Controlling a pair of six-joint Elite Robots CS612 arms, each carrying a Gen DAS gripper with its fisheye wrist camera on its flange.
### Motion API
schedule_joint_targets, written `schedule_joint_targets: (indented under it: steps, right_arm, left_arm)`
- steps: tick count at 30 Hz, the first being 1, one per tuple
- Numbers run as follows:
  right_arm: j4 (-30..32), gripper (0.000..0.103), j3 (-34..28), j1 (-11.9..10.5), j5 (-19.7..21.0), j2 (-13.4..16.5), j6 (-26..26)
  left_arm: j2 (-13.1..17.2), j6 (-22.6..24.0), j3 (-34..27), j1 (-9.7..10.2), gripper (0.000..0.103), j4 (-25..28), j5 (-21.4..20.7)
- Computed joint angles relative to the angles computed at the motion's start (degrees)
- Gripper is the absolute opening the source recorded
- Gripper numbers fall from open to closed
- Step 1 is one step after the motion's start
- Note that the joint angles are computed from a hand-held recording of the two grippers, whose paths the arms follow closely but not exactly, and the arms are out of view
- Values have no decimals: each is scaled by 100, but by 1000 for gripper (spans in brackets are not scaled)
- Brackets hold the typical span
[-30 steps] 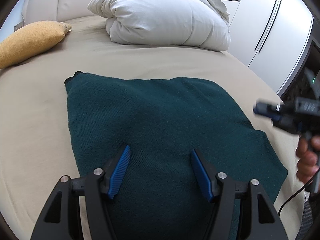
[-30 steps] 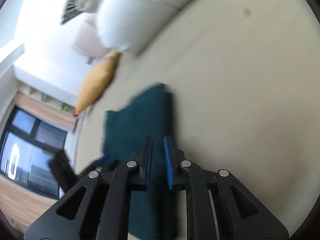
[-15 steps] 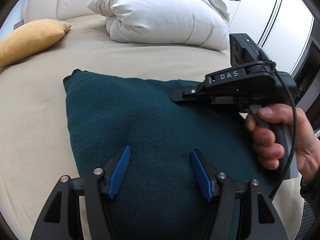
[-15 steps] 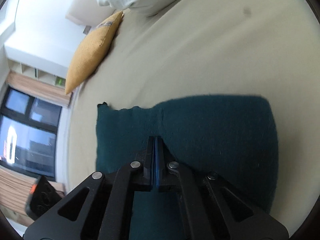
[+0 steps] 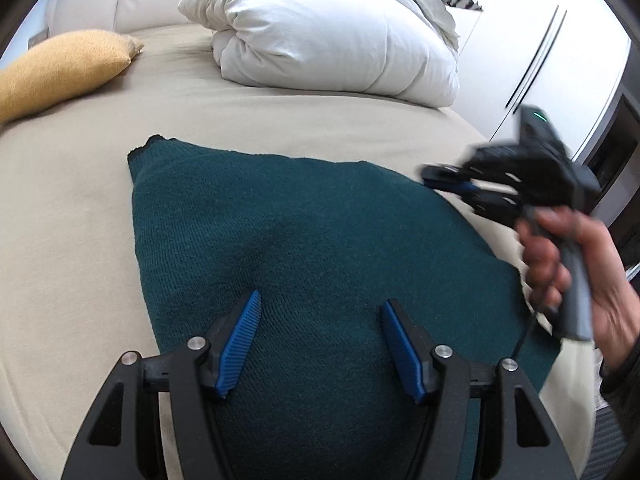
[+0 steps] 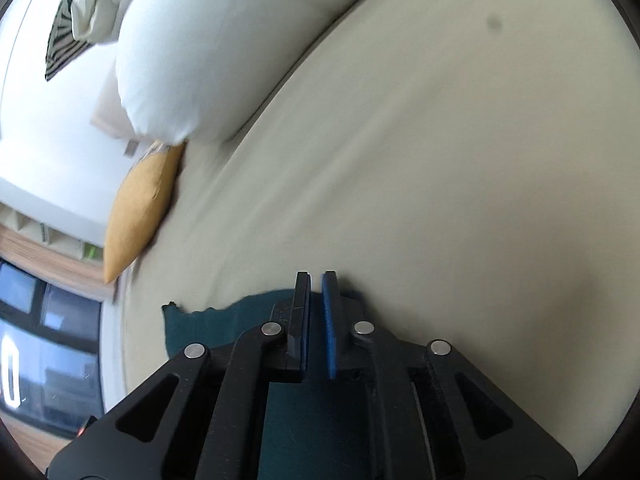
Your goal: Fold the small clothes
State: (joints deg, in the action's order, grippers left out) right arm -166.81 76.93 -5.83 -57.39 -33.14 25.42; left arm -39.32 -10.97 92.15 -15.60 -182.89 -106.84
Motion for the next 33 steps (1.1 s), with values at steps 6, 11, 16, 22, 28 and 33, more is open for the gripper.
schedule_joint_targets:
  steps: [6, 11, 16, 22, 28, 33]
  right_arm:
    - [-118, 16, 1011, -172, 1591, -577, -940]
    - [205, 28, 1434, -197, 1742, -605, -1281]
    - [-362, 30, 2009, -325, 1865, -816, -1062]
    - [-1041, 30, 2723, -334, 1946, -901, -979]
    - [-768, 28, 2914, -323, 1740, -1088, -1300]
    - [-1278, 60, 3052, -432, 745, -1515, -1168]
  left_arm:
    - [-384, -818, 550, 39, 55, -506, -81]
    - [-649, -65, 1127, -271, 55, -364, 480]
    - [-700, 278, 1263, -355, 52, -106, 867]
    - [-717, 402, 1195, -318, 50, 224, 891]
    - [-735, 483, 1185, -210, 49, 257, 633]
    - [-970, 557, 1449, -141, 73, -37, 674]
